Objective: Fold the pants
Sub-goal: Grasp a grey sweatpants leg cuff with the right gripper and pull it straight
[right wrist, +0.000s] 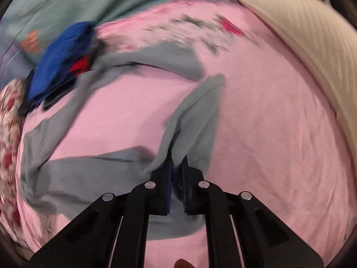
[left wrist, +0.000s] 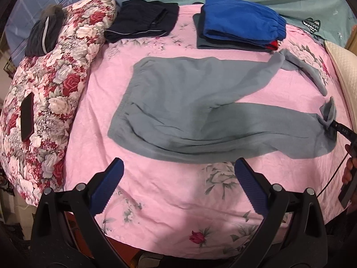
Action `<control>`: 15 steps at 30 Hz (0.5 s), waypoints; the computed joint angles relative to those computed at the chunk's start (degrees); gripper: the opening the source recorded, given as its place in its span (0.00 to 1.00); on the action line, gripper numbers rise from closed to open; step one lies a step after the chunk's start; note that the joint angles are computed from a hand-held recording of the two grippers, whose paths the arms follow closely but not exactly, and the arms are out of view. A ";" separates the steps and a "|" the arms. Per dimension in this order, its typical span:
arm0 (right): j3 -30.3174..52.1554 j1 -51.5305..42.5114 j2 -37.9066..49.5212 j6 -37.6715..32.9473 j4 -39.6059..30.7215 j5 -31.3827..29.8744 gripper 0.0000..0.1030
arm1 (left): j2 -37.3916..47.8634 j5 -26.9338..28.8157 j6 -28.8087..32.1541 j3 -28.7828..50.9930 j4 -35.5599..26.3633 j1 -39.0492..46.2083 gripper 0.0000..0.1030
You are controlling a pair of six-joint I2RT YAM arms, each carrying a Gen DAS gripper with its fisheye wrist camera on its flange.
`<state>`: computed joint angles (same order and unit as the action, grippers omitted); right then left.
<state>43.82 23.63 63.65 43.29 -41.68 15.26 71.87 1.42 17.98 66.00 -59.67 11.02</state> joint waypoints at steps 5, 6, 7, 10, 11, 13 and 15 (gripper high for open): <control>14.70 23.61 16.01 -4.32 -7.88 14.21 0.55 | 0.29 0.32 -0.57 0.17 -0.07 -1.83 0.98; 15.59 26.56 17.58 -5.13 -8.43 15.11 0.57 | -0.20 0.35 -0.34 -0.03 0.06 -2.56 0.98; 15.17 27.57 17.06 -5.24 -7.90 14.46 0.57 | -0.79 0.43 0.04 -0.33 0.27 -2.96 0.98; 7.83 24.22 4.92 -1.89 -2.12 4.86 0.57 | -2.58 0.00 0.87 -1.29 0.94 -3.15 0.98; 5.03 20.84 0.22 -0.07 -0.35 1.47 0.57 | -2.58 0.02 0.80 -1.35 0.80 -2.78 0.98; 1.40 12.12 -4.96 0.30 2.61 -6.02 0.57 | -2.41 0.52 0.61 -1.66 0.43 -1.40 0.98; 1.18 4.63 -4.73 -2.23 3.63 -11.22 0.57 | -2.55 0.91 0.51 -2.09 0.12 0.14 0.98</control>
<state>45.00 28.26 58.92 41.06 -38.05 4.05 69.33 2.32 18.49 63.91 -59.55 11.17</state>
